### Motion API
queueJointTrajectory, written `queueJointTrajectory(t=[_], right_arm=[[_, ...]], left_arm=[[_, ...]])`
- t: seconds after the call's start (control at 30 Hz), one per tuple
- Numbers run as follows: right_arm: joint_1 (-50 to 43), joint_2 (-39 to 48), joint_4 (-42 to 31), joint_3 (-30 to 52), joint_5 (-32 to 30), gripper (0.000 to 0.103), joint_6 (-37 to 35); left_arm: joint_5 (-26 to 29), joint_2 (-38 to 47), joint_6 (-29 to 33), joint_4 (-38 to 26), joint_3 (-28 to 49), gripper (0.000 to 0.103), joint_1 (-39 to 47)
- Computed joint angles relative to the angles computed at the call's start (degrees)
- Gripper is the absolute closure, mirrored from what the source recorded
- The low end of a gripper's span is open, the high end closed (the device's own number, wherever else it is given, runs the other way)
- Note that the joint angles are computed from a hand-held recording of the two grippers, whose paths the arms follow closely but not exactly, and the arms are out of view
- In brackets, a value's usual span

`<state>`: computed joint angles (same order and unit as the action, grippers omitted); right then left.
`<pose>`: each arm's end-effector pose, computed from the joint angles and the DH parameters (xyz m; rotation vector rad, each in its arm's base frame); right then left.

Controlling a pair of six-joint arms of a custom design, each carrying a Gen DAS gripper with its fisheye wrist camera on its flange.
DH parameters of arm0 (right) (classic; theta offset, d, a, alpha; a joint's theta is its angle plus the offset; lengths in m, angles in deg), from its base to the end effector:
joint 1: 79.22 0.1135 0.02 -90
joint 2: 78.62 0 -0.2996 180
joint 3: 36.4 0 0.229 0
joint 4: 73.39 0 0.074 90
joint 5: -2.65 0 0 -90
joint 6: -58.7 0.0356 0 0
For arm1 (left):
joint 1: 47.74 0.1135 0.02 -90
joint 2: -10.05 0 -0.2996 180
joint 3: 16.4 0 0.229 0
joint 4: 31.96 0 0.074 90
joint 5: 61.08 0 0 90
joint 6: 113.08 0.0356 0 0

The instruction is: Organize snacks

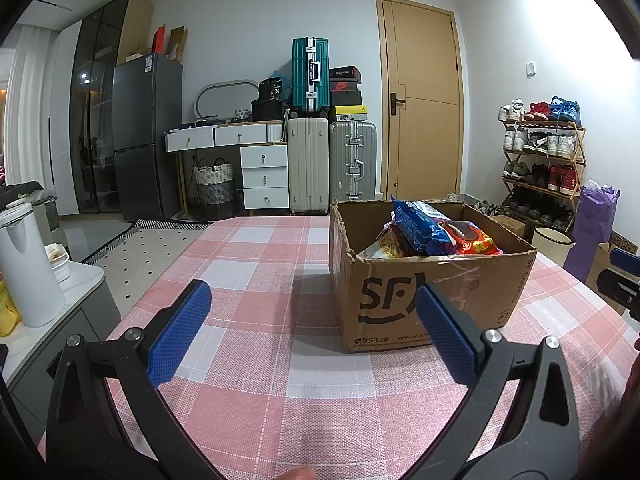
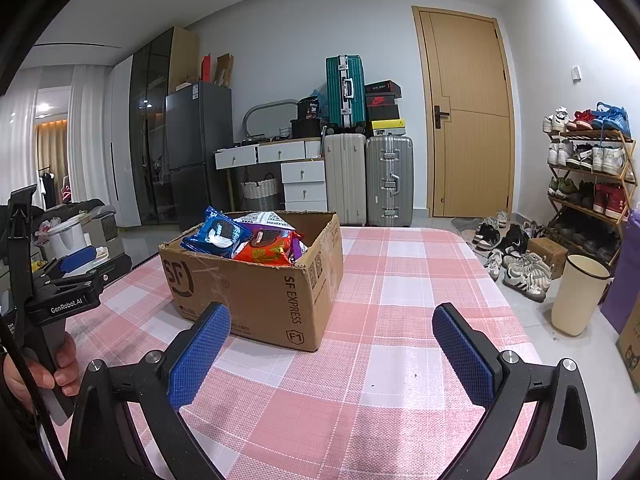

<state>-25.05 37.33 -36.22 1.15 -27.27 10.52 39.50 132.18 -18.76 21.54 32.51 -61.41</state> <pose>0.1808 0.1977 0.0981 0.2823 1.8858 -0.0925 0.3367 -0.0886 0.1112 0.4227 1.8721 -0.2866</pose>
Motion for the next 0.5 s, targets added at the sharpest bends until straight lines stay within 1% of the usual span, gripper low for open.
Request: queueJointTrajectory(t=[0.5], right_arm=[[0.2, 0.0, -0.3, 0.1, 0.2, 0.0, 0.2]], left_arm=[[-0.1, -0.2, 0.0, -0.1, -0.2, 0.001, 0.0]])
